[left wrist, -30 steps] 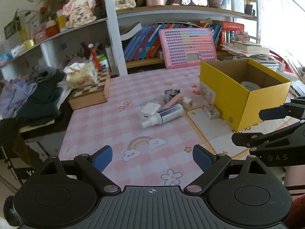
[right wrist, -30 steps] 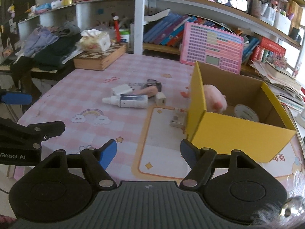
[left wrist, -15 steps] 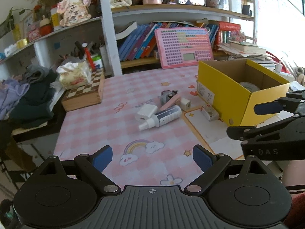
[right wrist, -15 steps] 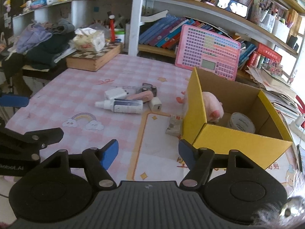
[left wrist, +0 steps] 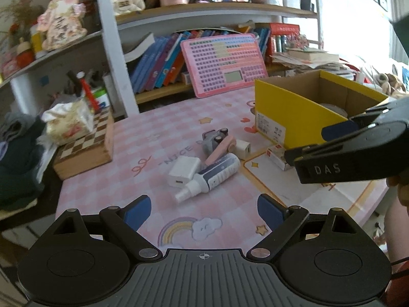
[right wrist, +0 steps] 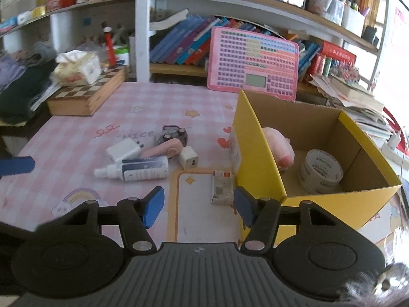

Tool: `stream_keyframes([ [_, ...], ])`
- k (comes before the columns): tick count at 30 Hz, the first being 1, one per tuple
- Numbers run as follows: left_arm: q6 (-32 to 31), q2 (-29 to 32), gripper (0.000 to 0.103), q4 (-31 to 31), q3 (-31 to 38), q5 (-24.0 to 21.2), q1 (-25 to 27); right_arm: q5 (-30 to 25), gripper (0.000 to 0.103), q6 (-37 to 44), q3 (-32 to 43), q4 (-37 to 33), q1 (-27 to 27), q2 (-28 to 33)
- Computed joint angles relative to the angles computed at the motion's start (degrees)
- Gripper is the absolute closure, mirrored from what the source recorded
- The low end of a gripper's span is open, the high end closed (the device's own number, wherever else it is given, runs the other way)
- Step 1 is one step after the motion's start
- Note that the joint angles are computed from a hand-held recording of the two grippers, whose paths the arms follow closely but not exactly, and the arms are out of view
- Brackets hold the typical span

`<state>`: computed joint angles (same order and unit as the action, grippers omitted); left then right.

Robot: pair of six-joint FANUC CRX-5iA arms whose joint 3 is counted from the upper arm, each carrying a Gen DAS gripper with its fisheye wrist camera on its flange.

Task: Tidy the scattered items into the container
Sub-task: 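Grasp the white-and-blue bottle with the left tool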

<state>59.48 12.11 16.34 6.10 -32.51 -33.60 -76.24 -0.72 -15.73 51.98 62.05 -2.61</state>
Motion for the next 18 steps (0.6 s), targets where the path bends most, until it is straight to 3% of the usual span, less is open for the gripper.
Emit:
stream_keyframes([
  [5, -8.0, 3.0, 0.02, 5.3, 1.2, 1.1, 0.2, 2.1, 0.045, 2.1, 0.7, 0.7, -2.3, 1.3],
  [7, -10.0, 4.5, 0.028, 6.2, 2.6, 0.7, 0.3, 3.2, 0.045, 3.1, 1.3, 0.2, -3.4, 1.8],
  [12, -11.8, 9.2, 0.04, 6.0, 8.1, -2.2, 0.2, 5.1, 0.045, 6.0, 2.6, -1.0, -5.7, 3.1],
  [18, -16.5, 14.2, 0.045, 6.6, 14.1, -6.9, -0.1, 6.3, 0.045, 8.7, 4.3, -3.3, -7.7, 4.8],
])
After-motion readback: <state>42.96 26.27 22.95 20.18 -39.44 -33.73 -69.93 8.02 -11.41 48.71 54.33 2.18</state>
